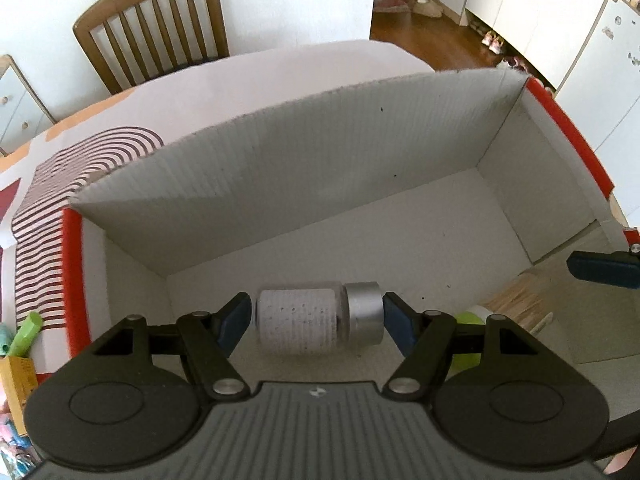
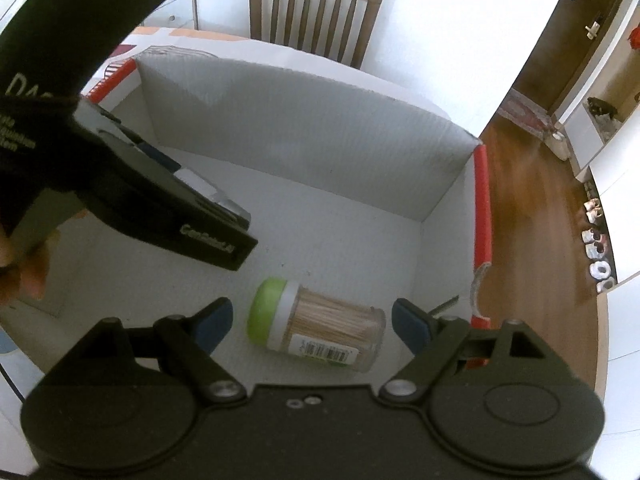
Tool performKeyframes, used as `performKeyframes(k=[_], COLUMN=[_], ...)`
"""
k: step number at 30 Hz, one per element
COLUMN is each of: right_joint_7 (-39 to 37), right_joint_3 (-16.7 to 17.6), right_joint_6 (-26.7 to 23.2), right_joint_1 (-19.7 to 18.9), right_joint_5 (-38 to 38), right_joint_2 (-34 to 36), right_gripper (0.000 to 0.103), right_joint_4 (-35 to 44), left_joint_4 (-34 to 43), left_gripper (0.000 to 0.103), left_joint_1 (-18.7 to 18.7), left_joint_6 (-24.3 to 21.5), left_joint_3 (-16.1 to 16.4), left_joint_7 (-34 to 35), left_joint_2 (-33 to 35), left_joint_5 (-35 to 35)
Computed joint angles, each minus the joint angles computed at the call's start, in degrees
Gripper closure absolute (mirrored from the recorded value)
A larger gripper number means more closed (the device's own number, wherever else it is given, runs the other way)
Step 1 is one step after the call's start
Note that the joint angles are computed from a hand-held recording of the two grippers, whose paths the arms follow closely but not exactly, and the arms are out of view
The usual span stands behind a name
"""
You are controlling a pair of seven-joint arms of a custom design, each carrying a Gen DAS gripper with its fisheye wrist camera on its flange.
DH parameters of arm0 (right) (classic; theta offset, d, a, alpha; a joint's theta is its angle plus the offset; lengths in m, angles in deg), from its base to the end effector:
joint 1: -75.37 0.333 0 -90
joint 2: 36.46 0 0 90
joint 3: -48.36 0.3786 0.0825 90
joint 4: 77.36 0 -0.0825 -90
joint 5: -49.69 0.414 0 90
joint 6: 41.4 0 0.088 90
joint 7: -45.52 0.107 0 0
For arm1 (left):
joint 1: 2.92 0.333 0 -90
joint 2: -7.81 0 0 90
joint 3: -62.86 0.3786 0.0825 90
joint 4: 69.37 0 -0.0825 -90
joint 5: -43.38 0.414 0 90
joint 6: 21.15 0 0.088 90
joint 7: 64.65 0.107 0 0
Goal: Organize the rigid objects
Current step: 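Carry both held jars over the red box and lower them inside, then open the left tool releasing the silver-lidded jar while the right releases the toothpick jar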
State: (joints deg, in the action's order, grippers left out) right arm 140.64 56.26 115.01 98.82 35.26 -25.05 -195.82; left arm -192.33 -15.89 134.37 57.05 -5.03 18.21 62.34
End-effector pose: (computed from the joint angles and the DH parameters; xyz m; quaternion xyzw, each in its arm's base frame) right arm 0.5542 0.3435 0.4298 -0.8713 0.4290 -0.1594 0.1770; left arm 0.5912 -0.2109 0.3997 -0.6677 0.7141 -0.1487 0.1484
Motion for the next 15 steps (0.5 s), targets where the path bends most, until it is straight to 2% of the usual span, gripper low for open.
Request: performKeyframes(k=[6, 15], right_joint_7=[-0.1, 0.7], right_joint_3=[0.2, 0.0], right_joint_6=[1.1, 3.6], right_joint_1=[-0.3, -0.3], right_joint_5=[0.6, 0.4], right_joint_2=[-2.0, -5.9], right_gripper=[0.015, 0.015], right_joint_4=[-1.3, -4.1], left_joint_4=[-2.1, -7.5], left_gripper=[0.031, 0.031], left_joint_1=[-0.1, 2.2], left_joint_6=[2.1, 6.2], left_joint_3=[0.3, -2.3], left_joint_7=[-3.2, -5.8], left_joint_2=[-2.8, -9.9], left_joint_5=[2.2, 4.3])
